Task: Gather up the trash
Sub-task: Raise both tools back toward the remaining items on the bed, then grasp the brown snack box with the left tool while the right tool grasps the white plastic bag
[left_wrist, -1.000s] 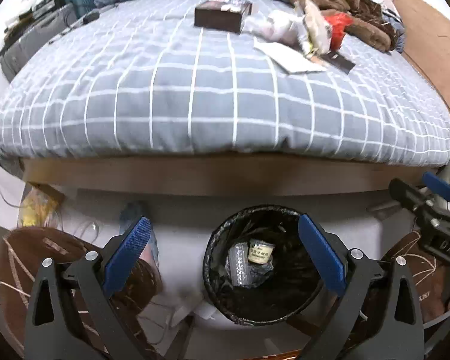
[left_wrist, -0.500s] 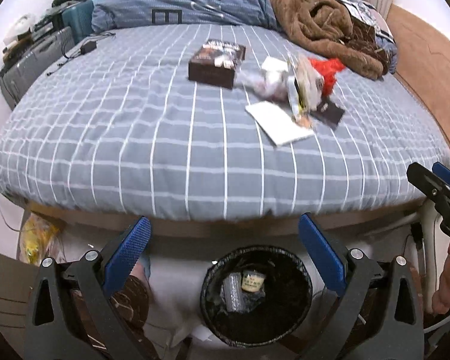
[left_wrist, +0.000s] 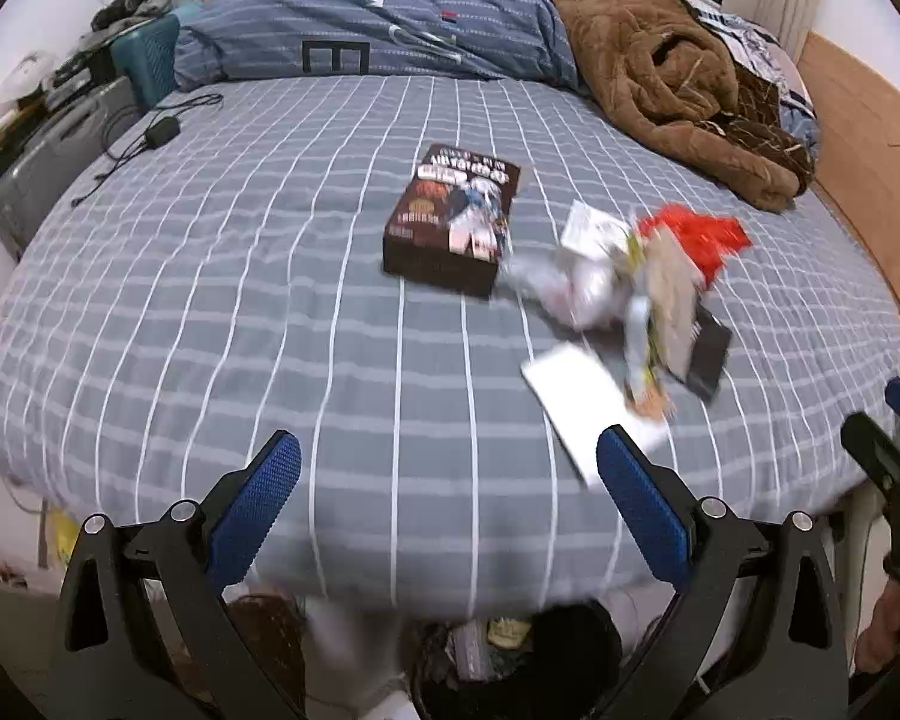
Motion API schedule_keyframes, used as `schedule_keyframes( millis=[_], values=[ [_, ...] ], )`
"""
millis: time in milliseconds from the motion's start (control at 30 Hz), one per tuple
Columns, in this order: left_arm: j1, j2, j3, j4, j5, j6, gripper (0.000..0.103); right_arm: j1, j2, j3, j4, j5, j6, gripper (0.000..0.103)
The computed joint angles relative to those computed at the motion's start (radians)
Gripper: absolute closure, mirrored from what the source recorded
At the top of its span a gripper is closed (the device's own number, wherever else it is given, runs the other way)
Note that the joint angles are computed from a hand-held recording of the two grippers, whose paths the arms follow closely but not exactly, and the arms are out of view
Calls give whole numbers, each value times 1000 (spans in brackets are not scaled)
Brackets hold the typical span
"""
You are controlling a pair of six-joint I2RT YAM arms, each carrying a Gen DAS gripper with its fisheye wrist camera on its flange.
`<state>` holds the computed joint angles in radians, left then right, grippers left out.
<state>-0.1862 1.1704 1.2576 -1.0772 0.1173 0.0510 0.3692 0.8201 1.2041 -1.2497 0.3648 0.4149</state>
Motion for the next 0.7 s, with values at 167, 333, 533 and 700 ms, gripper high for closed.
schedule_keyframes(
  millis=[167, 333, 533, 700],
  values=[
    [4, 219, 119, 71, 21, -8, 6, -160, 96, -8, 127, -127, -119, 8],
    [-29, 395, 237, 115, -10, 6, 6, -225, 208, -9, 232, -182, -171, 8],
    [-67, 588, 366, 130, -52, 37, 6, -293, 336, -15, 332, -240, -209, 8],
    [-72, 669, 412, 157, -74, 38, 6, -338, 411, -32, 402, -269, -225, 8]
  ],
)
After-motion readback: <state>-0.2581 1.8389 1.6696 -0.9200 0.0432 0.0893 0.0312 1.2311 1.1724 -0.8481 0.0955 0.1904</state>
